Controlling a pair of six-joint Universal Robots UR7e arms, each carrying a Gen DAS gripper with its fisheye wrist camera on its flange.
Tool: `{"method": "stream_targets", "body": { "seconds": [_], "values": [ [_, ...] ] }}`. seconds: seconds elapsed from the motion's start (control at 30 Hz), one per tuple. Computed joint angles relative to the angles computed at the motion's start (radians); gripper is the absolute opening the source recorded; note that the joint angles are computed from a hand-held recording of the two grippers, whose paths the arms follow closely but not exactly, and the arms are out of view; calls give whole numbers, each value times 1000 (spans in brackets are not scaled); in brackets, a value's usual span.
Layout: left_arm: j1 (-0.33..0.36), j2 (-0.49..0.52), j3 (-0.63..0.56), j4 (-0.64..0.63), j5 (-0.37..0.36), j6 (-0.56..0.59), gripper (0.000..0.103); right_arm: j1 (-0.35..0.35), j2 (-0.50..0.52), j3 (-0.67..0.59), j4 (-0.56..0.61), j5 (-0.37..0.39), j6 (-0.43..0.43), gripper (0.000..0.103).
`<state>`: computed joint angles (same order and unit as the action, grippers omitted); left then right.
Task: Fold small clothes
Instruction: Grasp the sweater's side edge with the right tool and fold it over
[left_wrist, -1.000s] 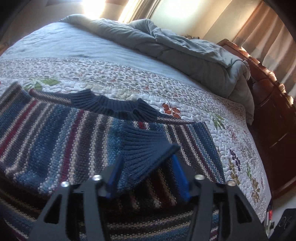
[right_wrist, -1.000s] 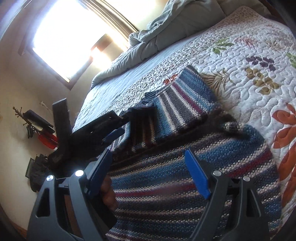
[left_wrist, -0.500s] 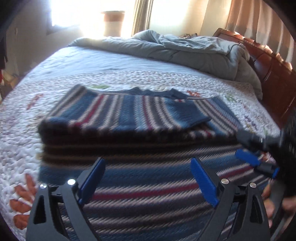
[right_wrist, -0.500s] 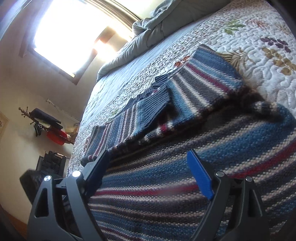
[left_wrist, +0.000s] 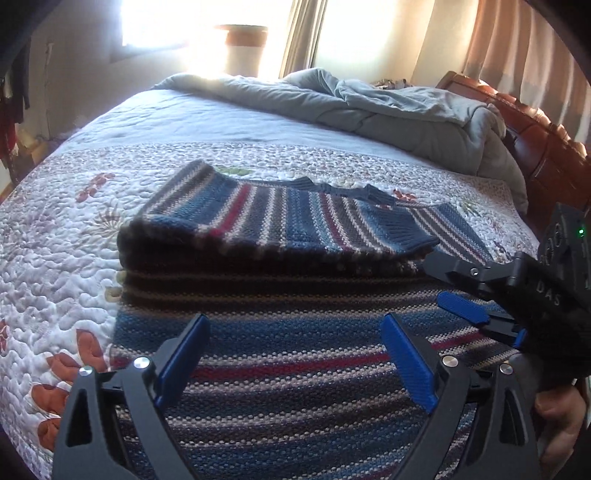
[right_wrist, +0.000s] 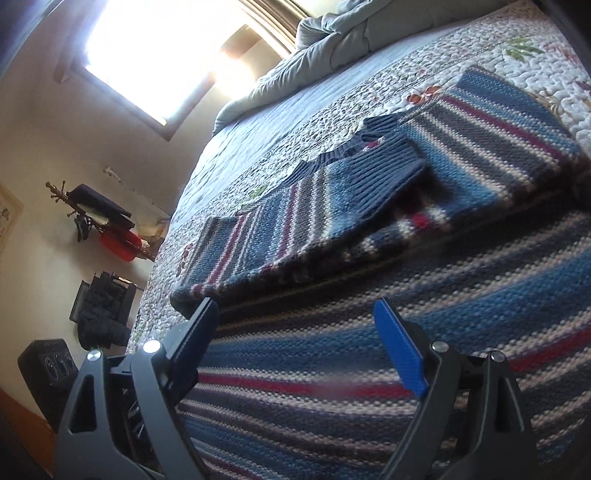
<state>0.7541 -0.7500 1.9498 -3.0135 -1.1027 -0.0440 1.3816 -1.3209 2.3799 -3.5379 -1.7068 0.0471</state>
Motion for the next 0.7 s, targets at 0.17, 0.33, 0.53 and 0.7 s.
{"method": "stream_targets", "body": {
  "seconds": [0.17, 0.33, 0.53, 0.7],
  "values": [
    [18, -23, 4, -19, -17, -3, 95, 14, 10, -48, 47, 5, 58, 88],
    [53, -45, -2, -2, -36, -25, 95, 1, -38, -95, 135, 23, 134, 90],
    [86, -68, -8, 25, -55, -73, 95, -90, -113, -137, 245, 41, 297, 82],
    [82, -67, -1, 33, -58, -60, 95, -141, -92, -175, 310, 60, 311, 60]
  ]
}}
